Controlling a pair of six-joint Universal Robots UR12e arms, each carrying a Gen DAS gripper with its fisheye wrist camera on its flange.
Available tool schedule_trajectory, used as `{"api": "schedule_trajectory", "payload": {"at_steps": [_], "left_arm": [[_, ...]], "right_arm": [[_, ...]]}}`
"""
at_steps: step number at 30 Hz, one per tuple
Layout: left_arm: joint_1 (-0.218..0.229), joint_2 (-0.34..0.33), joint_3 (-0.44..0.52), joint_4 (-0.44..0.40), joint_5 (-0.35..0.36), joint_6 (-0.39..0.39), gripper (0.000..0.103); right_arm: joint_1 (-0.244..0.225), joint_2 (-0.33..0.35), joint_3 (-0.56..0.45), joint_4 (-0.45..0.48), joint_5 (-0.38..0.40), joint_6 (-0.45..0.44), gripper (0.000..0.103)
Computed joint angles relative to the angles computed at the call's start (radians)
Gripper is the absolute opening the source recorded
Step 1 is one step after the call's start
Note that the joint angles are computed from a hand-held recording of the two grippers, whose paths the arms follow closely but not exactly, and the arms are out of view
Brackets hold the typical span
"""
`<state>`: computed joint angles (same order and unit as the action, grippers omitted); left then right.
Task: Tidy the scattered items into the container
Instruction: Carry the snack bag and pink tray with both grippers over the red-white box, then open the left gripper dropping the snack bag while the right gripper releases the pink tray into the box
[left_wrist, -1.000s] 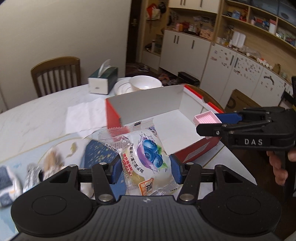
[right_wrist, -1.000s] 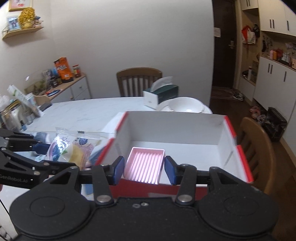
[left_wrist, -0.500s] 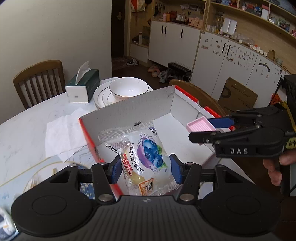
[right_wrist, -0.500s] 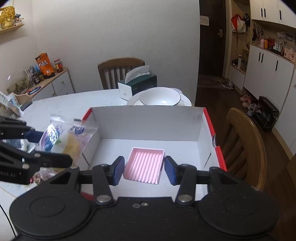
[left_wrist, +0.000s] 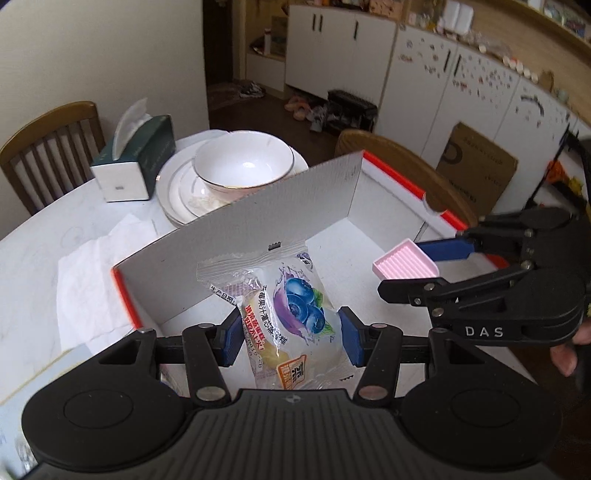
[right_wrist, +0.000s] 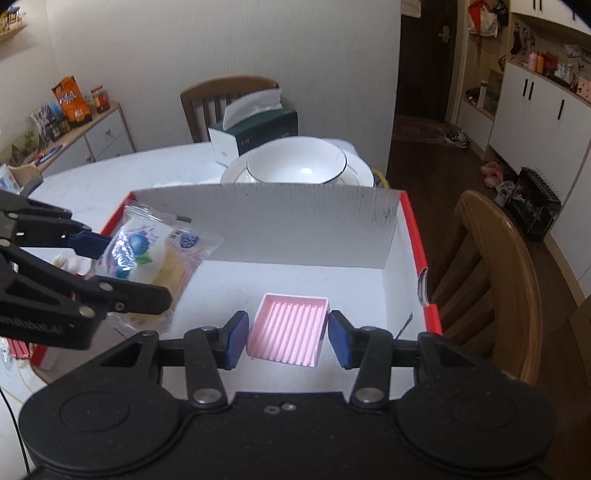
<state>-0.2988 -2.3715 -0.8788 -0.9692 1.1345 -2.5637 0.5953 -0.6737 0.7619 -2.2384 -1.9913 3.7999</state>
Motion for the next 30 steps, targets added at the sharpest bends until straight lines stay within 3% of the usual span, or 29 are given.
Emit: {"api": "schedule_trajectory", "payload": {"at_steps": [11, 23, 30], "left_arm": [[-0.028, -0.086, 0.139, -0.186, 0.074, 0.078, 0.053], [-0.036, -0.157, 0.269, -0.35, 0.128, 0.066, 0.053], [-0.041, -0.202, 0.366, -0.45, 0.151, 0.071, 0.053]], "right_arm": [[-0.029, 0.046, -0.097, 0.187, 0.097, -0.098, 0.046], [-0.046, 0.098, -0.205, 0.324, 0.216, -0.199, 0.046], [-0.053, 0.136, -0.286, 0.424, 0.263, -0.215, 0.046]]}}
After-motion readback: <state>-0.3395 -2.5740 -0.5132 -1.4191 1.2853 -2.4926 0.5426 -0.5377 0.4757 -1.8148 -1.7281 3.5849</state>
